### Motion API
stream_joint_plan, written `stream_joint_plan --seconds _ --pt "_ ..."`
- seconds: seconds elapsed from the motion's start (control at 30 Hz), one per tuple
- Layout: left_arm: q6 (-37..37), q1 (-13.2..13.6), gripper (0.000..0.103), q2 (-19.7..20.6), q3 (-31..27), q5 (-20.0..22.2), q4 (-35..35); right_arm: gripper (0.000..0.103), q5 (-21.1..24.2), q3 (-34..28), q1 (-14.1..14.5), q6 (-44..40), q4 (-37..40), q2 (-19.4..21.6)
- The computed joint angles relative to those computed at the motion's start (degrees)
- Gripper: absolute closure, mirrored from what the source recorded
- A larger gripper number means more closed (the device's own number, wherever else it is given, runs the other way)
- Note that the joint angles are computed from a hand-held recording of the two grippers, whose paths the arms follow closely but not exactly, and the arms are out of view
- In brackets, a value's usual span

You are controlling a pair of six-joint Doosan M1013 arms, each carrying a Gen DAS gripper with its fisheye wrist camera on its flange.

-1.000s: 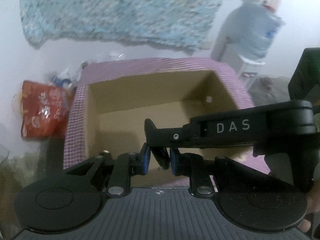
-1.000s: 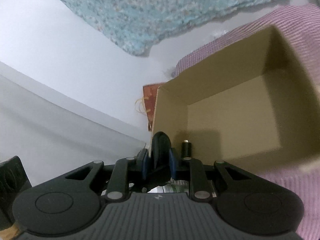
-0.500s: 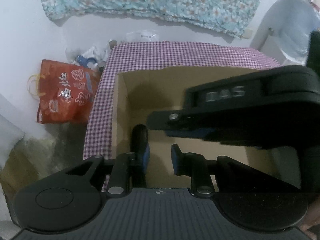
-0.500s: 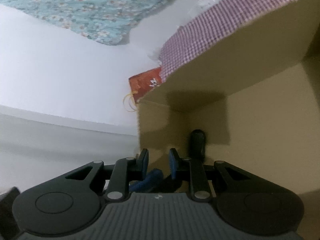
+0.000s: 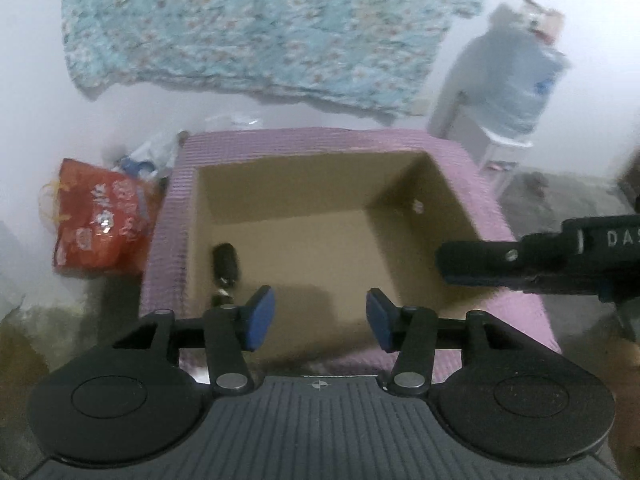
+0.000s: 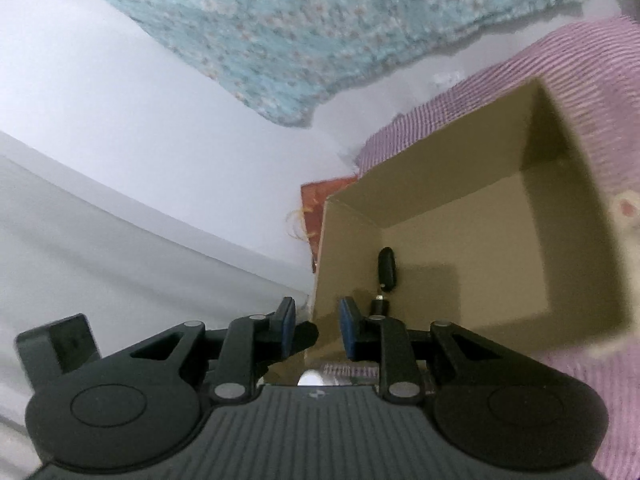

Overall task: Organize rigid objects
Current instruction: 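Move the right tool back toward the green glue stick, then grasp the green glue stick upright with the right tool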

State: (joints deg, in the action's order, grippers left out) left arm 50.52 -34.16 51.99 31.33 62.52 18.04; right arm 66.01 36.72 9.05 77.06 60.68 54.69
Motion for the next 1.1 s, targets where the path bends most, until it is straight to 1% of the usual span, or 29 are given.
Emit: stream_joint_plan --seconds 0.07,0.17,0.23,0.33,0.47,0.53,0.7,0.77,0.87,0.93,1.03,1.1 --pt "0.04 -0.78 0.053 -1.77 3.93 -2.70 -0.70 0.076 -3.23 9.17 -1.15 -4.13 2.18 -4.52" --pt "0.56 -1.92 0.053 -2.64 7.30 -4.44 -1.83 0.076 -6.64 17.65 -2.23 -5.07 1.95 -8.30" --pt "1.55 -2.40 0.053 -2.42 8.39 -5.17 -3.55 0.076 -7.39 20.78 -2.63 -3.34 1.55 -9.07" --pt "3.66 -2.89 0.053 -0.52 7.08 -3.89 -5.93 0.076 -7.99 23.30 -2.76 0.96 0.21 -8.80" --pt "6.86 -3.62 0.054 2.58 3.86 -1.27 -4.79 0.076 -9.06 23.99 -2.45 6.38 -0.78 -7.13" --pt "9.06 -3.72 0.055 4.57 1.02 0.77 -5.02 0.076 -9.29 24.58 -2.38 7.82 -0.79 -6.57" --pt "12.01 -3.21 0.056 9.20 -6.12 5.14 -5.91 0.076 -9.41 22.23 -1.53 11.22 -2.62 -4.23" --pt "11.98 -3.11 0.056 9.34 -5.62 5.16 -6.76 0.076 -9.59 21.07 -1.16 12.22 -2.94 -3.28" --pt "13.12 -2.60 0.058 12.02 -10.16 8.41 -8.51 0.076 -9.47 19.11 -0.77 13.56 -3.85 -1.87" --pt "13.60 -2.35 0.058 13.41 -12.52 9.82 -10.00 0.076 -9.31 18.05 -0.62 14.31 -4.53 -1.18" --pt "14.04 -1.99 0.058 14.65 -14.44 10.80 -12.16 0.076 -9.00 16.83 -0.45 15.35 -5.02 -0.36" --pt "14.13 -1.80 0.058 14.81 -14.42 10.68 -13.59 0.076 -8.81 16.46 -0.44 15.82 -5.18 -0.10"
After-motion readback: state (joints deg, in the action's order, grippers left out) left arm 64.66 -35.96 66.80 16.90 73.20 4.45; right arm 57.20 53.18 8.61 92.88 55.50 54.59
